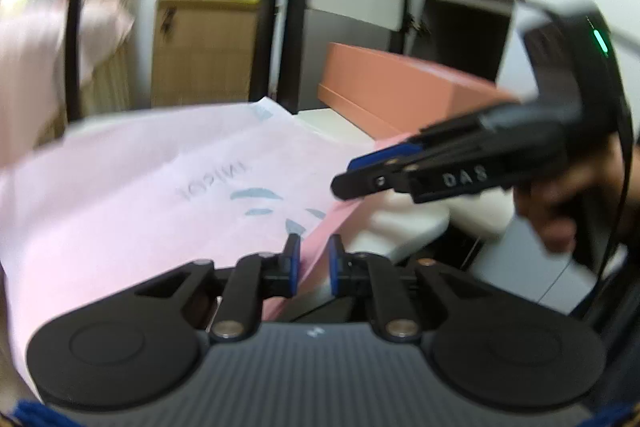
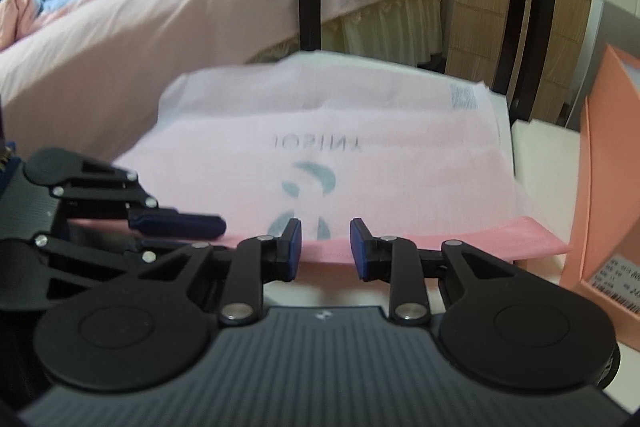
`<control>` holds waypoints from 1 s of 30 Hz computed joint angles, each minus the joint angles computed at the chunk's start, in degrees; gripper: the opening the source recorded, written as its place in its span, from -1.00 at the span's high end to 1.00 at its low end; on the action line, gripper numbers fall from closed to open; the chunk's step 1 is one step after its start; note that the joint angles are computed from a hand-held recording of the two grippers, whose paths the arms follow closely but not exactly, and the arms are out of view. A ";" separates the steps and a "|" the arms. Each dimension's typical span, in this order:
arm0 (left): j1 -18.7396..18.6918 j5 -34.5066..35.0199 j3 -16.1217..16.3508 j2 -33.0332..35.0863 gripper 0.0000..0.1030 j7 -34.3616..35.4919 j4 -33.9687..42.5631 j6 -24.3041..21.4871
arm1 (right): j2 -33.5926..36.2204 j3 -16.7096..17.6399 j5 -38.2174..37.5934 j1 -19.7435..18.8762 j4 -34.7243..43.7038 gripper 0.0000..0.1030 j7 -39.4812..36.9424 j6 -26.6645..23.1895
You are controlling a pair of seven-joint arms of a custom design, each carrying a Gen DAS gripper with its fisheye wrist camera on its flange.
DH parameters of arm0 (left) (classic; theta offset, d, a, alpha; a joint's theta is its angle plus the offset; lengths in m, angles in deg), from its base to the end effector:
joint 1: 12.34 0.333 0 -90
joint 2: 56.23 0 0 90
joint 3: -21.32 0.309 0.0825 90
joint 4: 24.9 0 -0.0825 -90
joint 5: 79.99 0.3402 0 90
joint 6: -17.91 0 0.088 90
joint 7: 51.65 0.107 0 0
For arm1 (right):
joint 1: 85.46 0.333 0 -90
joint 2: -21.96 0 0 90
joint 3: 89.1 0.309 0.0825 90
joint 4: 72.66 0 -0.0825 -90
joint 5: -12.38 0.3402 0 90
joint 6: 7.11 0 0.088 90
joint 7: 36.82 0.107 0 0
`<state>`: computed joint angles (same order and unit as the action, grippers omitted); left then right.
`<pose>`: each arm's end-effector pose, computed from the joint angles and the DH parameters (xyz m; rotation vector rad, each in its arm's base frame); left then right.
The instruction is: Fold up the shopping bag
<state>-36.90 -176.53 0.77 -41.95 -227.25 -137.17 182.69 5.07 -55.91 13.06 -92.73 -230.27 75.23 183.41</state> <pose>0.4539 -0.3589 0.3990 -0.9699 2.5027 -1.5184 0.3682 0.1839 0.4200 -1.7639 1.5881 -0.5548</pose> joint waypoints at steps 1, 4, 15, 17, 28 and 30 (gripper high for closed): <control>1.14 2.54 0.34 0.17 0.70 -6.19 0.05 -3.14 | -0.53 2.72 0.43 -2.72 -0.12 0.42 0.24 0.92; 4.87 6.56 0.86 1.86 0.73 -20.65 1.33 -12.02 | -2.88 12.05 3.02 -11.81 -0.37 0.42 0.14 3.43; 14.02 6.97 -0.54 11.37 0.77 -43.87 8.02 -30.39 | -1.83 20.79 9.96 -18.78 0.31 0.42 -4.80 10.42; 14.58 7.11 -0.94 13.02 0.82 -47.01 9.13 -31.25 | -1.42 23.49 11.92 -20.76 0.77 0.42 -6.55 11.05; 15.22 8.96 -2.42 14.37 0.83 -47.91 10.79 -29.39 | 4.92 29.06 18.51 -24.00 2.09 0.42 -16.23 13.84; 15.33 9.56 -2.38 13.54 0.83 -47.26 10.01 -29.02 | 6.30 31.23 20.51 -25.70 2.71 0.42 -18.72 13.86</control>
